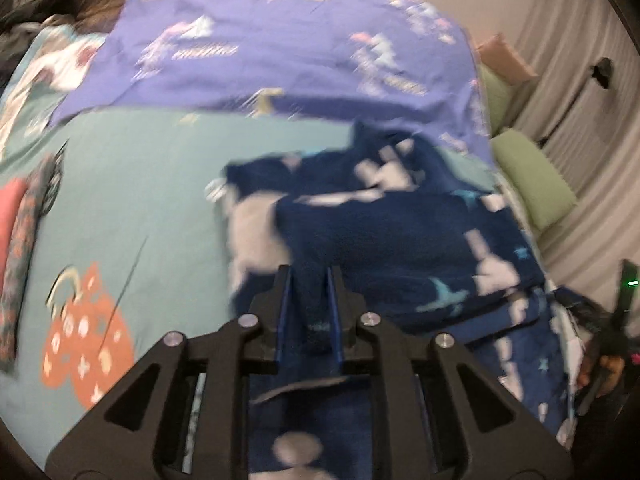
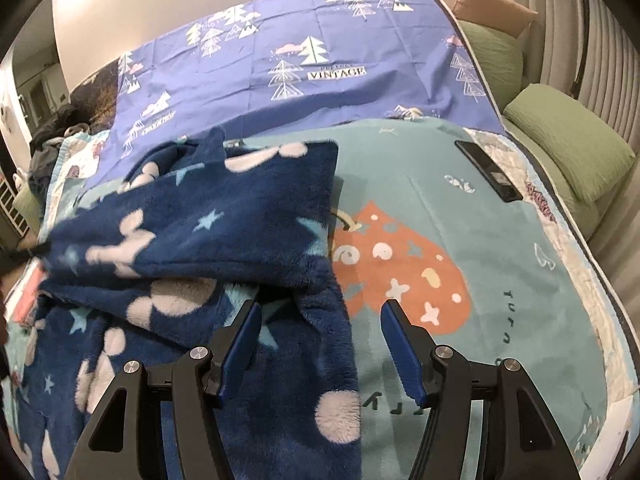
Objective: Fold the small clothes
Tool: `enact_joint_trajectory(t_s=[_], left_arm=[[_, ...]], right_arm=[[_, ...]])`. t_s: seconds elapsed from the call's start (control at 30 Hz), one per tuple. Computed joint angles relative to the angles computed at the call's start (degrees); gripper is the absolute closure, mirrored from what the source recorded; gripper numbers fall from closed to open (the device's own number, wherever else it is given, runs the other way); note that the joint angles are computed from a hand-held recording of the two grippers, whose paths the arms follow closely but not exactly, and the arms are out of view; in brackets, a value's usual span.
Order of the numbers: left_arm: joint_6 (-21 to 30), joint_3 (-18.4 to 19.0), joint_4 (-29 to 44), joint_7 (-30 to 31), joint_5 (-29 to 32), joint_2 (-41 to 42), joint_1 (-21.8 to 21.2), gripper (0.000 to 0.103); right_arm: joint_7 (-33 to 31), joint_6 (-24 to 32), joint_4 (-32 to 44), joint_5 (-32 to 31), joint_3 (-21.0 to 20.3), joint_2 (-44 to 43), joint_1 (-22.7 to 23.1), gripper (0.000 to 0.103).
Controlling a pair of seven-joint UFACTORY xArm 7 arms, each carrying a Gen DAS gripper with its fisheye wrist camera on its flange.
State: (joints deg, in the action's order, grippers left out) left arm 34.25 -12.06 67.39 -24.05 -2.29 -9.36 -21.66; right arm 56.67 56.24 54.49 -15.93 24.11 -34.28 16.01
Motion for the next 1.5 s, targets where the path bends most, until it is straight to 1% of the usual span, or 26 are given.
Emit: enact_joint_trajectory(t_s=[0.07,0.13,0.17,0.23,0.3,0.37,0.47,0.57,0.63,0.73,0.77,0.8,0.83,0.87,0.9,0.93,1.03,1.07,1.13,1.17,1.23,1.27,1.3,1.37,1.43,1.5], left_arm=[[0.28,-0.57,-0.93,-3.14,2.49,-0.79,0.76,0.082],[-0.41,-1.10,-0.62,-5.78,4.69,-1.18,1.33,0.074],[-0.74,-1.37,0.22,-6.77,5.79,-0.79,1.52,0.066],[-0.91,-1.79,3.53,-7.95,7.89,1.35,1.56,0.058],[-0.44,-2.03,9.19,-8.19,9.60,5.55,0.96,0.038],[1.23,-1.89,17.24,-5.56,10.84,12.27,-0.69,0.031],[8.34,-0.60,28.84,-4.37,14.17,21.64,-3.95,0.031],[14.35,0.72,38.12,-2.38,11.04,29.68,-5.84,0.031],[15.73,1.49,41.43,-2.27,7.77,33.03,-6.21,0.031],[14.58,1.53,43.71,-1.54,2.07,35.90,-5.37,0.033],[14.48,1.47,44.63,-1.24,0.84,36.73,-5.41,0.048],[14.62,0.66,45.80,0.67,-1.39,37.77,-4.70,0.079],[15.41,-0.13,46.59,2.56,-3.67,38.39,-3.98,0.092],[15.30,0.25,46.55,2.55,-4.32,38.41,-4.18,0.092],[14.27,0.84,45.81,2.15,-4.32,37.95,-4.62,0.093],[12.98,1.25,44.70,2.49,-3.90,37.16,-5.01,0.094],[9.82,3.86,40.88,1.20,1.56,34.29,-7.15,0.094],[9.86,4.57,40.27,0.53,3.36,34.02,-7.58,0.094],[11.68,6.00,40.48,-0.63,8.04,34.99,-9.06,0.094],[11.38,6.34,40.06,-1.07,10.03,35.14,-9.77,0.094],[12.54,8.00,40.96,-3.53,16.03,35.27,-12.49,0.094],[13.55,8.01,41.49,-3.90,17.33,35.14,-12.91,0.093],[14.47,7.63,41.39,-3.96,17.74,34.25,-12.98,0.093],[13.14,6.72,37.71,-4.55,17.19,30.38,-12.07,0.093],[9.36,5.52,30.91,-5.56,16.24,24.11,-10.72,0.086],[5.87,3.89,23.61,-5.98,14.98,17.11,-9.27,0.059]], right_arm=[[0.17,-1.11,0.55,-0.38,-0.08,-0.34,-0.22,0.039],[-0.30,-2.82,1.52,-0.48,-0.44,0.31,-0.46,0.039],[-1.13,-3.60,2.96,-0.34,-0.80,1.75,-0.60,0.039],[-3.14,-5.54,6.03,0.07,-1.70,5.24,-0.57,0.039],[-7.41,-9.10,9.93,2.29,-4.11,10.56,0.74,0.038],[-11.25,-12.31,14.89,5.19,-6.52,17.11,1.78,0.038],[-14.75,-14.09,21.44,7.86,-8.78,25.33,2.85,0.038],[-15.70,-12.22,27.64,7.99,-10.52,33.04,3.65,0.038],[-16.96,-12.70,29.73,11.00,-11.99,36.78,4.08,0.038],[-20.53,-16.02,29.43,18.83,-13.29,39.43,3.87,0.038],[-22.18,-17.06,29.46,22.32,-13.36,40.38,3.60,0.038],[-23.34,-17.45,29.61,24.57,-13.36,41.06,3.52,0.038],[-24.52,-17.48,30.06,26.11,-13.29,41.81,3.56,0.038],[-25.95,-16.87,31.02,26.59,-13.16,42.69,3.78,0.043],[-26.38,-16.06,31.95,25.34,-13.26,43.28,4.33,0.076],[-24.75,-14.31,33.16,21.72,-13.77,43.77,5.42,0.095],[-19.69,-17.73,30.27,15.26,-15.03,41.16,6.82,0.095],[-16.44,-17.44,29.64,11.57,-15.69,40.57,7.10,0.095],[-13.11,-10.36,32.60,6.27,-16.03,42.88,7.57,0.096],[-12.42,-7.33,33.49,4.12,-16.54,44.20,8.51,0.101],[-10.26,-6.21,33.66,1.19,-16.15,43.62,8.98,0.100],[-9.06,-5.02,33.81,0.77,-16.00,42.71,9.25,0.096],[-8.27,-5.05,32.80,1.02,-15.69,40.89,9.29,0.093],[-7.36,-8.36,27.36,0.93,-14.75,34.47,9.02,0.090],[-6.27,-10.11,21.64,0.38,-12.91,27.48,8.85,0.085],[-6.36,-11.28,14.75,2.54,-10.95,18.98,9.04,0.080]])
